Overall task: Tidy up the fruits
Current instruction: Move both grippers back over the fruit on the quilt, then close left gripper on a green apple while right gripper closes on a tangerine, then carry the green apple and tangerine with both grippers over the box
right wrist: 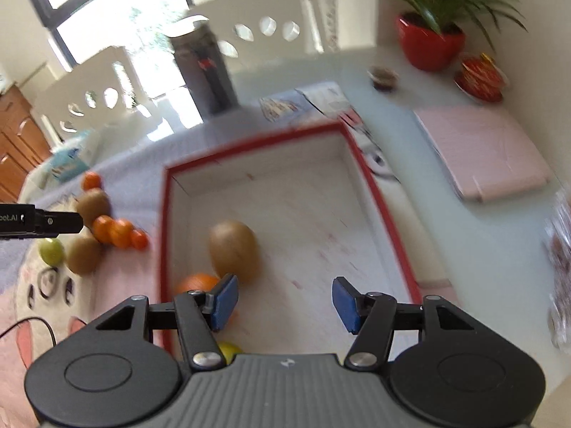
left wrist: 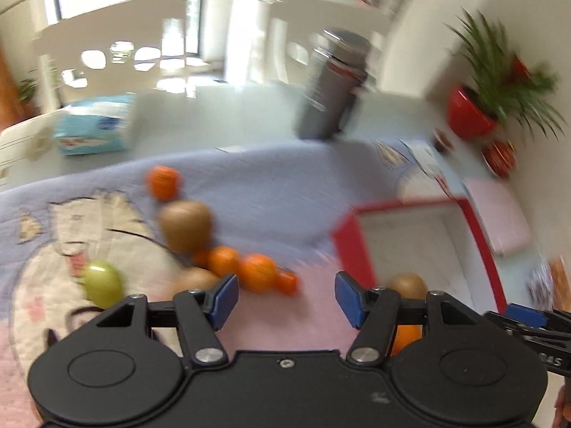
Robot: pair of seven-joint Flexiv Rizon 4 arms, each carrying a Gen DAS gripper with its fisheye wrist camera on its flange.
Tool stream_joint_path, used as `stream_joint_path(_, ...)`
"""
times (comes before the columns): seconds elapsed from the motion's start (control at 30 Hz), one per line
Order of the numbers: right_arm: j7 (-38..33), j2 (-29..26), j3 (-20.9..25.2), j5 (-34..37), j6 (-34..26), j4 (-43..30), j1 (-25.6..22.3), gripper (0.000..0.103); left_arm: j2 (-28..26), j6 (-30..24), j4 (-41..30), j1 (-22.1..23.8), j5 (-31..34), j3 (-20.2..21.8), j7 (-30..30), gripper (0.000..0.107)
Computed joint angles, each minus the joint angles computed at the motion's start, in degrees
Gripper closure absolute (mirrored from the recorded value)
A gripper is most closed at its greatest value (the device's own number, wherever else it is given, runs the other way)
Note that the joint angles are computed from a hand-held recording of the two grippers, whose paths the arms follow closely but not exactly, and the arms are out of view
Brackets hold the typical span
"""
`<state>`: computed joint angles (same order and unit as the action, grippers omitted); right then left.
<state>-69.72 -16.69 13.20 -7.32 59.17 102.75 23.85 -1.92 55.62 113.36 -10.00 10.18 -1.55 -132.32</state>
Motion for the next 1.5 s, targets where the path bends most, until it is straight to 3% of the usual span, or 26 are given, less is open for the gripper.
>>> stream_joint_path(0.27, -4.9, -6.8, 2.1, -1.1, 0.2, -11.6, 4.3, 0.043, 7.1, 0.3, 7.5, 6.7, 1.2, 4.2, -2.8, 0.034)
stream_joint_path(0.57, -17.2, -16.6, 5.2, 0.5, -6.5, -23.9, 9.5, 0.045, 7.4, 2.8, 14.3, 12.4, -4.9, 5.8, 0.9, 0.034)
stream_joint_path(0.73, -20.9, -22.1, 3.7, -0.4, -13.5, -29.8, 13.0, 0.051, 4.5, 5.1, 16.6, 12.7, -11.0, 6.0, 5.2, 0.034)
stream_joint_path(1.07, -25.0, -28.7, 3.0, 2.6, -20.6, -37.8, 14.4, 0.053, -0.2, 5.9, 17.3, 12.0, -19.1, 5.5, 11.7, 0.035)
stream_joint_path(1.2, -26.0, -30.5, 2.4, 3.0, -21.8, -39.9, 15.1, 0.055, -1.3, 5.7, 17.1, 11.7, -19.4, 5.5, 11.6, 0.036)
stream_joint_path(1.3, -26.2, -30.8, 1.5, 2.7, -22.4, -40.2, 15.7, 0.061, -1.6, 6.2, 16.6, 11.4, -16.6, 5.8, 9.1, 0.046)
stream_joint_path(1.5, -25.6, -29.9, 2.2, 4.8, -21.0, -39.2, 14.7, 0.061, -1.1, 7.7, 17.4, 11.0, -15.5, 6.0, 6.8, 0.046)
